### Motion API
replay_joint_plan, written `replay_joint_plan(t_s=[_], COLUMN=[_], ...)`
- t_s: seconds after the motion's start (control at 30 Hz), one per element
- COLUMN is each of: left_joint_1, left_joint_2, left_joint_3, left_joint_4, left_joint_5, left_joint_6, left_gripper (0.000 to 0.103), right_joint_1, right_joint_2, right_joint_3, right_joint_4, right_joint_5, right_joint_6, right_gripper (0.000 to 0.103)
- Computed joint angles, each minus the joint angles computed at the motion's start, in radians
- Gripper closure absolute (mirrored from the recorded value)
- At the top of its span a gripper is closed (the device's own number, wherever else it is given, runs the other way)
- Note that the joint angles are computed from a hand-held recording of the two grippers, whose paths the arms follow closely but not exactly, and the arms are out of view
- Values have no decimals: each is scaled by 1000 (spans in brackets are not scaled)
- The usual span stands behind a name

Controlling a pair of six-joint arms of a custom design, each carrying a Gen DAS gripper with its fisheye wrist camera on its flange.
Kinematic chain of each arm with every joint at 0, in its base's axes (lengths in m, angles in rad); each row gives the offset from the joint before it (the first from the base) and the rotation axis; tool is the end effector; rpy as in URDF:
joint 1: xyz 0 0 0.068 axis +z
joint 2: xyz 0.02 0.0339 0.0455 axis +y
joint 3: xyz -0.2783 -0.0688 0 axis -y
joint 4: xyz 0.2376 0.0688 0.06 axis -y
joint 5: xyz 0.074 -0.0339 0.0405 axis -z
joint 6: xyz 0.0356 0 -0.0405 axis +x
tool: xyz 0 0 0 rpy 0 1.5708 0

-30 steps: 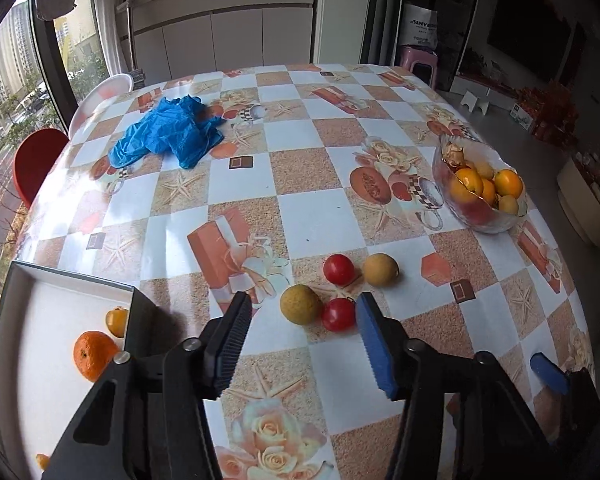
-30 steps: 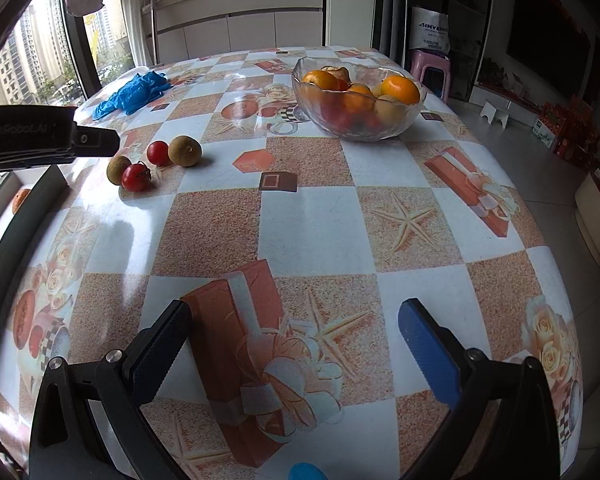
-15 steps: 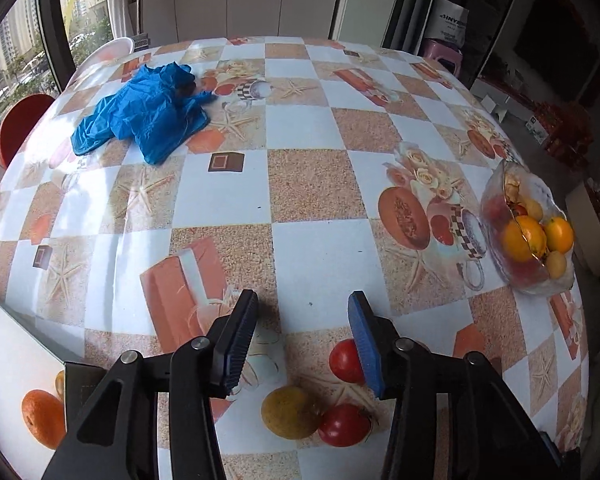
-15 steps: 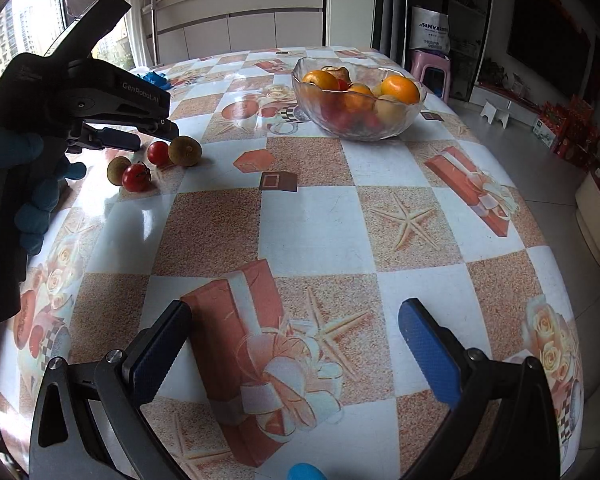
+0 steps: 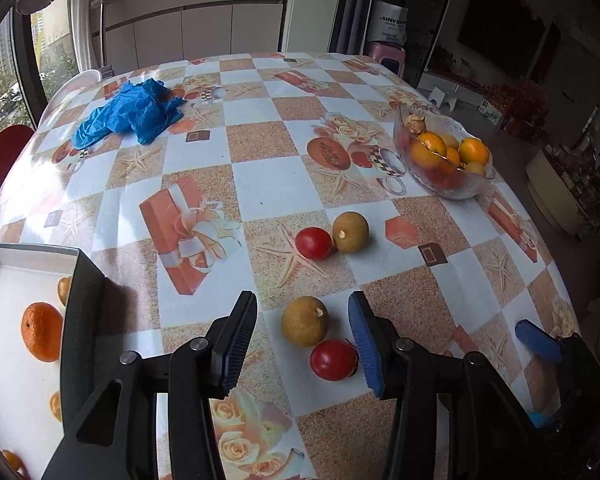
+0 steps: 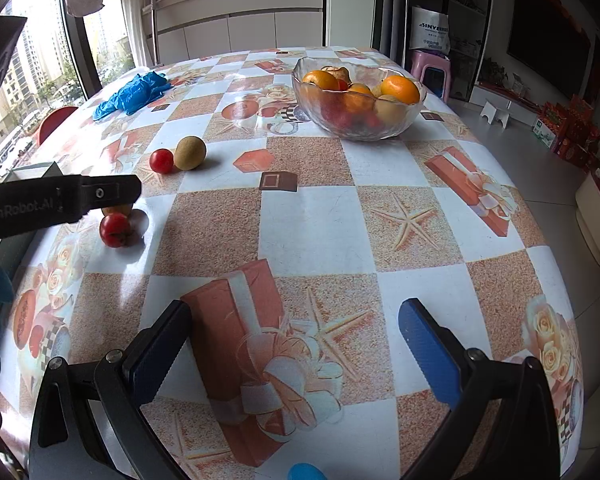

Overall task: Organize fruits
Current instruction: 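Lower the open left tool around a brown round fruit, then close the left tool on the brown round fruit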

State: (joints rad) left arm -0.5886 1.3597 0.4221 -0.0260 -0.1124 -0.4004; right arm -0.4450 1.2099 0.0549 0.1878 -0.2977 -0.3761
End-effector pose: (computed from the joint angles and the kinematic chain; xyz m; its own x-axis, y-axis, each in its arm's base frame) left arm 0.1794 -0.1150 0.1398 -0.8233 0.0839 -0.5613 0.1928 0.9715 -0.1376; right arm 0.1254 -0.0482 0.0918 -0.7871 -0.0136 -0.6166 -0.0300 0.9994 0.0161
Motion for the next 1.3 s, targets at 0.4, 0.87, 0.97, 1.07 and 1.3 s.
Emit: replay_joint_plan(t_s=[0.4, 0.87, 0.97, 1.07, 1.3], left_joint_1=[-5, -1, -11, -46, -121], left_joint_2=[79, 107, 82, 24, -106], left_joint_3=[-3, 9, -7, -33, -53], left_joint_4=[28, 68, 76, 70, -1], left_joint_5=[2, 7, 12, -21, -86], left_joint_6=[0, -1, -4, -6, -19], left_gripper=[53, 74, 74, 74, 74], right_joint_1=[1, 2, 2, 2, 3], right_joint_2=[1, 3, 3, 3, 3], right_joint_3=[-1, -2, -2, -2, -3], right_joint_4=[2, 6, 6, 7, 7], right_joint_5=[1, 1, 1, 1, 2], right_joint_6=[2, 2, 3, 2, 2], right_gripper=[1, 1, 0, 1, 1])
